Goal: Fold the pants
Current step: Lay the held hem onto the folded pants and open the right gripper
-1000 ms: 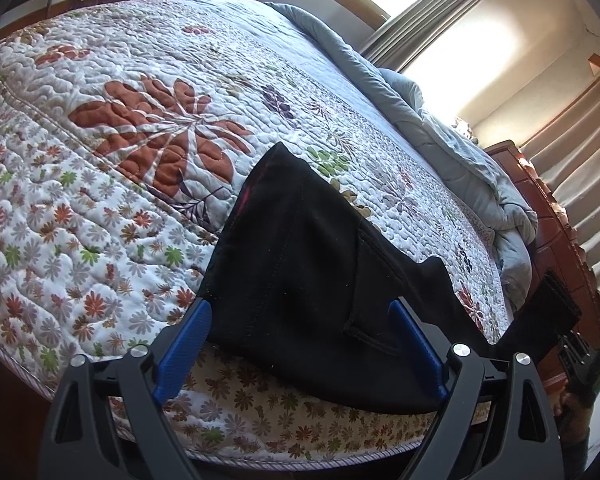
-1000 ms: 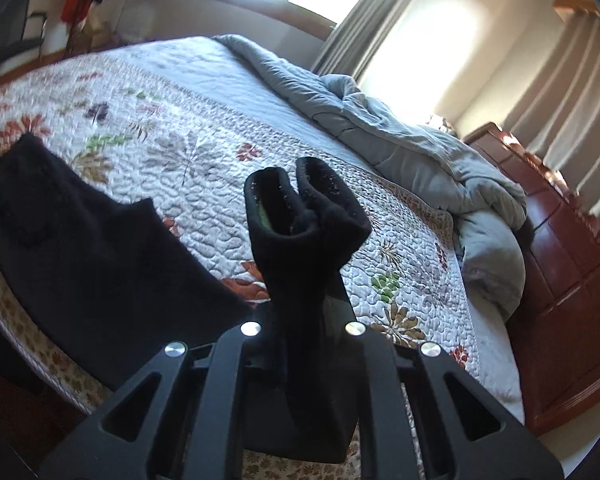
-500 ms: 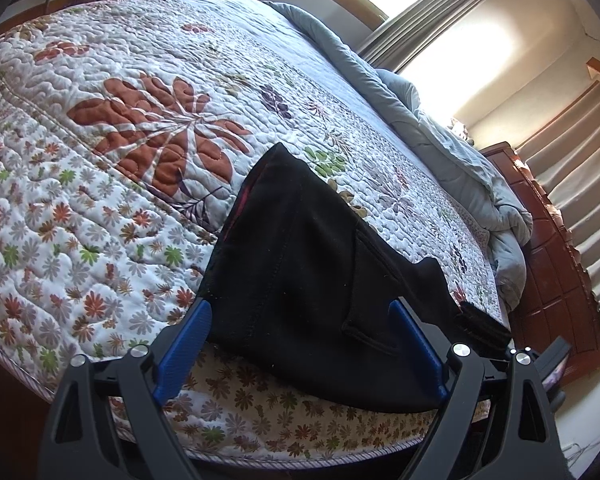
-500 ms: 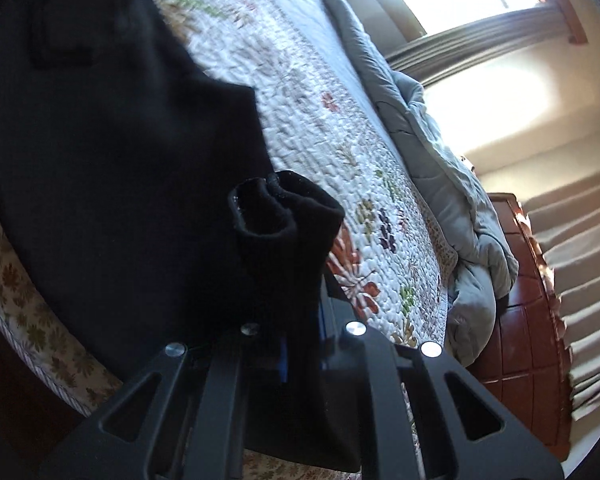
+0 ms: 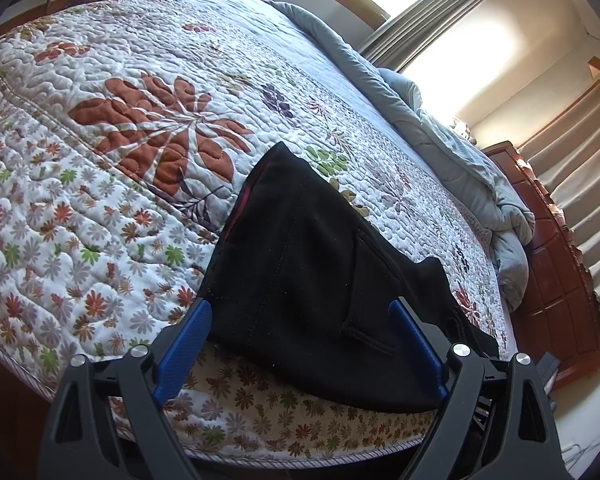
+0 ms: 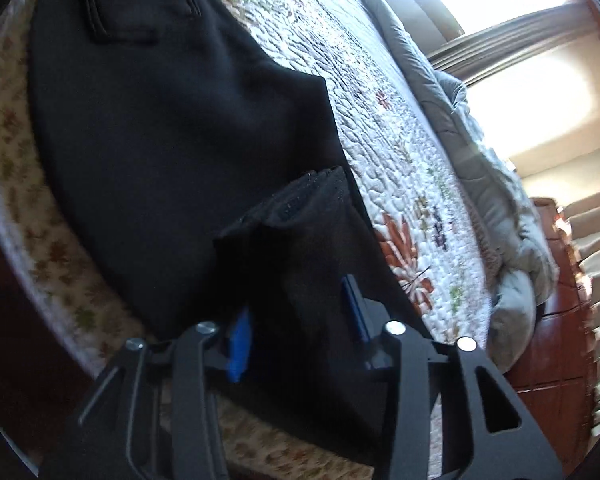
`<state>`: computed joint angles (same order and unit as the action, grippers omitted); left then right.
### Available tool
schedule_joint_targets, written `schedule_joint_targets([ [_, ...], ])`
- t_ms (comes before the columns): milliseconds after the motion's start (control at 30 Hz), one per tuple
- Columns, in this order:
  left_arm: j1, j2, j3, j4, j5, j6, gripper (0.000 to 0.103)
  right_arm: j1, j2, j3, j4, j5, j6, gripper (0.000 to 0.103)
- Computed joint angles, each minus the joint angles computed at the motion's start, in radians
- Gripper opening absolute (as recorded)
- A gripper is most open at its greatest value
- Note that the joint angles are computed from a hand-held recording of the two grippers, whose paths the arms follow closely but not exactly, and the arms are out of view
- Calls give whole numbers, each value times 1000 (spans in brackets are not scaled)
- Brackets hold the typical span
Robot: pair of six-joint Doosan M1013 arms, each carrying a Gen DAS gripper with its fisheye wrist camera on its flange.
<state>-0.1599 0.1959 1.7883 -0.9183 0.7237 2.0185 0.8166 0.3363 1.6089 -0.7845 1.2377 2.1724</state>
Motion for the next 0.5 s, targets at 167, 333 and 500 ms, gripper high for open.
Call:
schedule_joint_targets([
  [167,0,1,0,2,0,0,90,-93,-170,76,392,-300,41,43],
  [333,0,0,2,2,-2,0,90,-240,-342,235,480,-419,356,33],
  [500,-2,-1,2,13,-8,-6,90,-288,-363,298,478,-348,430,28],
])
